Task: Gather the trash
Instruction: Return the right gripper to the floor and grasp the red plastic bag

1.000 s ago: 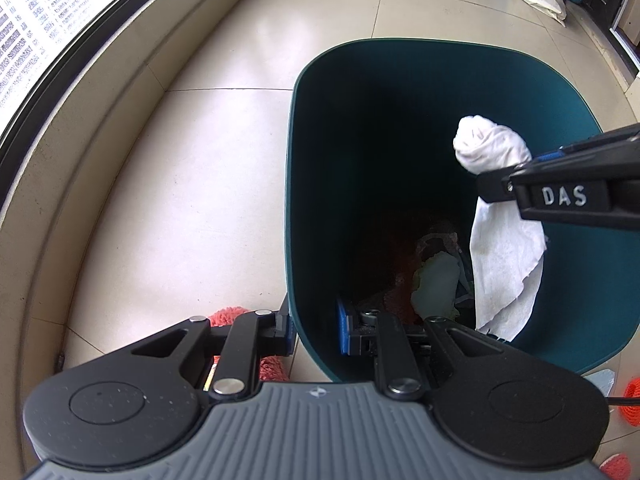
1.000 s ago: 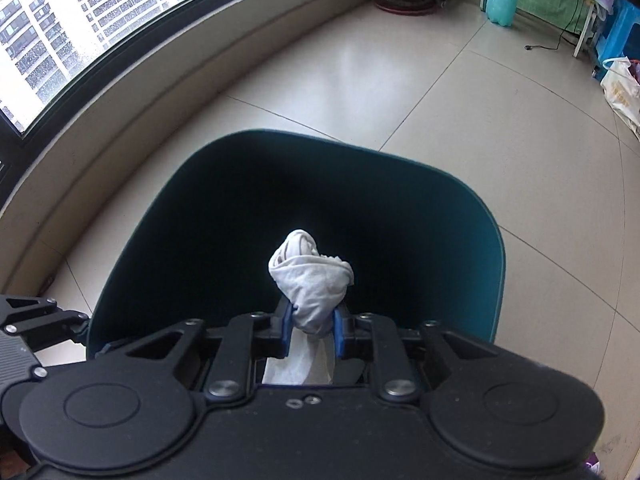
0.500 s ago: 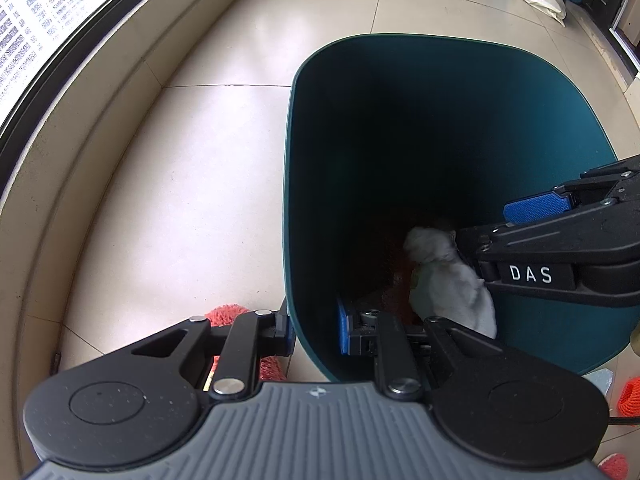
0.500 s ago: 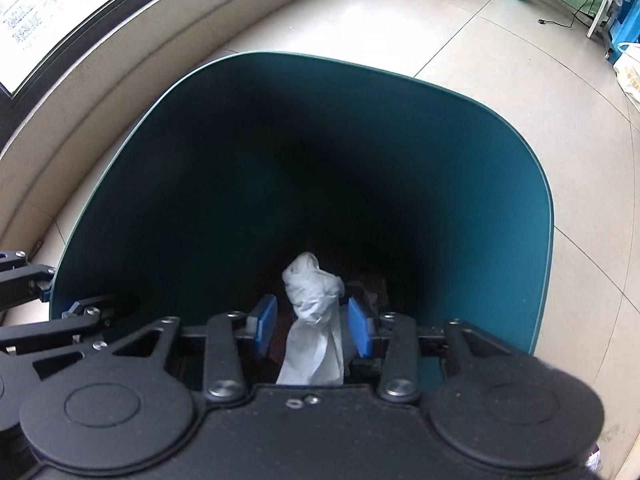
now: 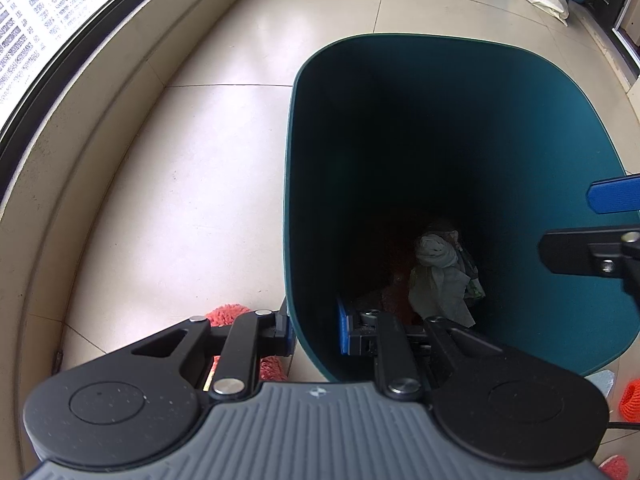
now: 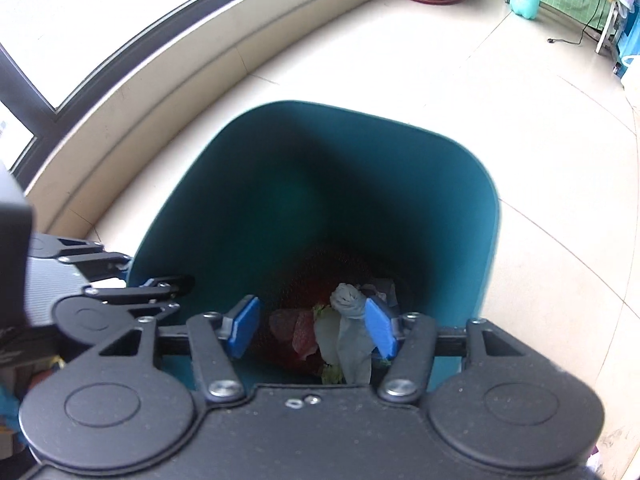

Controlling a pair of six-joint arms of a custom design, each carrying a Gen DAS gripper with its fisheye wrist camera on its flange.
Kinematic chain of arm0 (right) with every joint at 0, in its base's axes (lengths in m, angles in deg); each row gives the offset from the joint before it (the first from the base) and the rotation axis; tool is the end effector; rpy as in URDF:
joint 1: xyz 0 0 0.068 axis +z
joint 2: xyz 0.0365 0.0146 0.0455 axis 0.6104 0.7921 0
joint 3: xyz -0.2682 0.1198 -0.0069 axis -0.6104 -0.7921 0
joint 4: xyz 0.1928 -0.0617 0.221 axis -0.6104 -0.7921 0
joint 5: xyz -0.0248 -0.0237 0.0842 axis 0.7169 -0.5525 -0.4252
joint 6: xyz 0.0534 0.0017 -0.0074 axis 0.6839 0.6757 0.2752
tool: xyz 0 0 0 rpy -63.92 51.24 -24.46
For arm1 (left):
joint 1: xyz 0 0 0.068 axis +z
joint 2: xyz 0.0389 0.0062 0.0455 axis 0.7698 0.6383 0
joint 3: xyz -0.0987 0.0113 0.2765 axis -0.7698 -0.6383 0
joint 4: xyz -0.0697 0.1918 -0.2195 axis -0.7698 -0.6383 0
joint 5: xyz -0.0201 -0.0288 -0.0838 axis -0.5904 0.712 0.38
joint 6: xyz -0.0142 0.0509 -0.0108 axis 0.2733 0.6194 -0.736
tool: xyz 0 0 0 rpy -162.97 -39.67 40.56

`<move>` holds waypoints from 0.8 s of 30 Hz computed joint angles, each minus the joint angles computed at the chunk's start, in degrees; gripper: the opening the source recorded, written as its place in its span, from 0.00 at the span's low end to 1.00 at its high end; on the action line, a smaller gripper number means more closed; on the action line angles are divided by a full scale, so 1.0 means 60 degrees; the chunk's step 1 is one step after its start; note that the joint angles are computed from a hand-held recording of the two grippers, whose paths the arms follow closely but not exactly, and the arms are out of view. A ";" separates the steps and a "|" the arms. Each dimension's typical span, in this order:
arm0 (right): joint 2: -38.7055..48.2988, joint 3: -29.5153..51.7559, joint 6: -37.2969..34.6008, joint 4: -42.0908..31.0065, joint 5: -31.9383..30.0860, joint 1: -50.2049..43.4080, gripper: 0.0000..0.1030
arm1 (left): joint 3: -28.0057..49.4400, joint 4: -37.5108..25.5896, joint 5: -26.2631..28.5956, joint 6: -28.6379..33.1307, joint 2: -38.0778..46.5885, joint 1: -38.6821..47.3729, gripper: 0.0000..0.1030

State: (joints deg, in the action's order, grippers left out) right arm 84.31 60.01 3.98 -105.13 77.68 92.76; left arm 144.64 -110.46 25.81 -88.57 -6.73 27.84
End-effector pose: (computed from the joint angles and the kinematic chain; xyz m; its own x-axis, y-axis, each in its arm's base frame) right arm 0.1721 0.2411 0.4212 -0.8581 -0.3106 -0.4089 -0.4007 0.9030 0.1550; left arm 0.2105 -0.0795 0.3771 -0.9250 0.1396 -0.3533 0.1070 0.9881 0.1104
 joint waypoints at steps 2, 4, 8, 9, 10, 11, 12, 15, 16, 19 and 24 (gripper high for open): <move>-0.0277 0.0016 0.0268 -0.0200 0.0113 0.0266 0.59 | -0.0015 0.0006 -0.0040 -0.0008 0.0000 -0.0026 0.18; -0.0316 0.0401 0.0589 -0.0587 0.0281 0.0476 0.59 | -0.0027 0.0006 -0.0074 -0.0041 -0.0004 -0.0070 0.18; -0.0894 0.0753 0.0711 -0.1151 0.0471 0.0468 0.60 | -0.0044 0.0016 -0.0099 -0.0053 -0.0013 -0.0092 0.18; -0.1086 0.0784 0.0742 -0.1295 0.0537 0.0441 0.62 | -0.0042 0.0016 -0.0113 -0.0052 -0.0012 -0.0095 0.18; -0.1313 0.0728 0.0756 -0.1372 0.0608 0.0386 0.64 | -0.0042 0.0012 -0.0122 -0.0057 -0.0011 -0.0102 0.18; -0.1544 0.0663 0.0760 -0.1452 0.0684 0.0323 0.66 | -0.0043 0.0011 -0.0127 -0.0079 -0.0002 -0.0111 0.18; -0.1796 0.0608 0.0759 -0.1594 0.0761 0.0220 0.68 | -0.0047 0.0005 -0.0135 -0.0105 0.0004 -0.0130 0.18; -0.2833 -0.0144 0.0656 -0.1612 0.0749 -0.0406 0.72 | -0.0060 0.0012 -0.0185 -0.0134 -0.0004 -0.0186 0.18; -0.3135 -0.0399 0.0664 -0.1625 0.0751 -0.0638 0.73 | -0.0068 0.0019 -0.0199 -0.0142 -0.0006 -0.0206 0.18; -0.4414 -0.1894 0.0450 -0.1314 0.0174 -0.2160 0.74 | -0.0092 0.0029 -0.0221 -0.0156 -0.0013 -0.0219 0.18; -0.5621 -0.4600 -0.0848 -0.0581 -0.0626 -0.5597 0.75 | -0.0104 0.0007 -0.0182 -0.0205 0.0059 -0.0214 0.18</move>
